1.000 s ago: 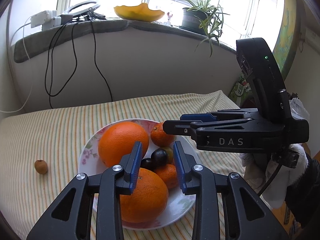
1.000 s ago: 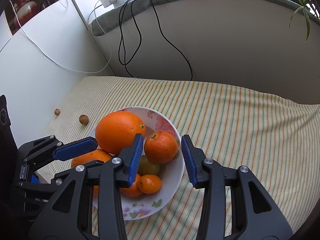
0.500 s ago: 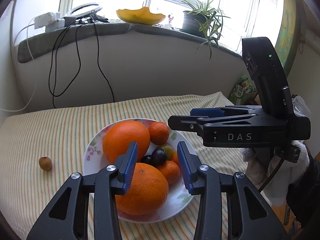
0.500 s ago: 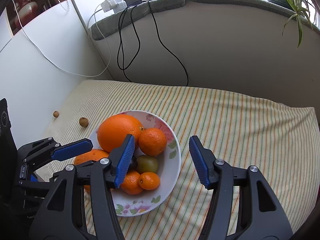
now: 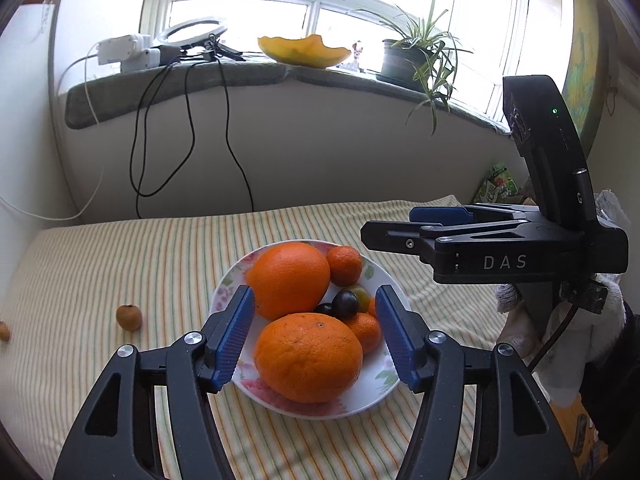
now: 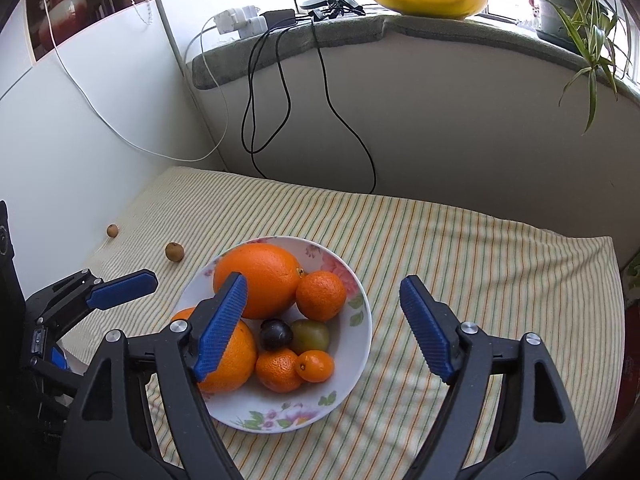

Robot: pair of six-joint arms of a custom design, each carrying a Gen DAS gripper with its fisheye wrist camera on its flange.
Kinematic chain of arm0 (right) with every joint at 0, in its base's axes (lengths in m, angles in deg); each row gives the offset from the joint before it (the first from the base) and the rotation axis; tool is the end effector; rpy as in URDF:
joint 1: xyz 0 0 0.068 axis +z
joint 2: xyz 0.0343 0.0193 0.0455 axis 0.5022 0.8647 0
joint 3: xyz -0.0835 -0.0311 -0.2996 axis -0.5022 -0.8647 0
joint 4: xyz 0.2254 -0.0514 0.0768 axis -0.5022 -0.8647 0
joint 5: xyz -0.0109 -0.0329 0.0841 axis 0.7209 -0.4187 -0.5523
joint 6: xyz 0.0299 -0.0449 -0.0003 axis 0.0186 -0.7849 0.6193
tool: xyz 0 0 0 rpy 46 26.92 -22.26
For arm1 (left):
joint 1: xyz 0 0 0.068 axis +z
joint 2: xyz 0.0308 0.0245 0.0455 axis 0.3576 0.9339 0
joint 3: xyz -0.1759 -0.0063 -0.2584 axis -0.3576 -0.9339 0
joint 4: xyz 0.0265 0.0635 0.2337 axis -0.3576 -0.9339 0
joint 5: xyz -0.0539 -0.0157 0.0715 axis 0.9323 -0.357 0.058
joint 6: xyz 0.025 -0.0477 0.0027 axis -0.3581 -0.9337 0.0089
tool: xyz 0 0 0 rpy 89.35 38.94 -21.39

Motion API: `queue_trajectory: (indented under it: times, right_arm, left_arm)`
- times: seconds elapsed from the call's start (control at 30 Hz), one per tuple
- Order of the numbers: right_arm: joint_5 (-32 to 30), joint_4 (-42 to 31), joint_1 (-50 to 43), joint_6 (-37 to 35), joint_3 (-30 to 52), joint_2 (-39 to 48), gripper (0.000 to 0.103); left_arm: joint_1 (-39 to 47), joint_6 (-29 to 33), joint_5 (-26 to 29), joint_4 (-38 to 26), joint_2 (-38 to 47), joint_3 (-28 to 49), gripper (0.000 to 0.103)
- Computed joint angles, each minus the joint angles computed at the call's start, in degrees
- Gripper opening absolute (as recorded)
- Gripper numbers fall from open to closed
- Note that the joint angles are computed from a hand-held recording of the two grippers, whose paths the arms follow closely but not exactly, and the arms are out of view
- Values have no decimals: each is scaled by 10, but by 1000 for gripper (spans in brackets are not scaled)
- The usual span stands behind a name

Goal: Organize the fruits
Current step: 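Move both open tools from the plate toward the two small kiwis on the bedspread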

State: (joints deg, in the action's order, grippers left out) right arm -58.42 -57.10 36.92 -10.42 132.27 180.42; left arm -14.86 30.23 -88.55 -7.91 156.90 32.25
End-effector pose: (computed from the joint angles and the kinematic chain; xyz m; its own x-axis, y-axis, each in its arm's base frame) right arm 0.3509 0.0517 0.2181 -0.7419 -0.1039 -0.6625 -0.3101 0.9291 0.2016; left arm 0.2783 -0.2015 0.2109 -0.6258 0.1944 -0.7553 0.4753 0.8629 -0.1717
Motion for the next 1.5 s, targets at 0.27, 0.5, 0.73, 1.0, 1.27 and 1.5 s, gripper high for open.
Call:
queue_trajectory:
  times: [0.27, 0.5, 0.73, 1.0, 1.27, 1.5]
  right_arm:
    - [4, 3, 36, 9, 3, -11, 82]
    - [8, 3, 73, 21, 20, -5, 82]
    - [12, 2, 112, 27, 40, 6, 82]
    - [10, -8, 157, 38, 79, 30, 82]
    - [46, 35, 226, 76, 88, 59, 82]
    - [98, 74, 284, 108, 97, 113, 76]
  left_arm:
    - [38, -2, -6, 8, -44, -51, 62]
    - [89, 7, -9, 8, -82, -95, 62]
    - [175, 18, -7, 23, -113, -142, 62]
    - [276, 45, -2, 40, -109, -167, 62]
    - [372, 48, 18, 87, -76, -185, 62]
    - [415, 58, 32, 113, -28, -172, 62]
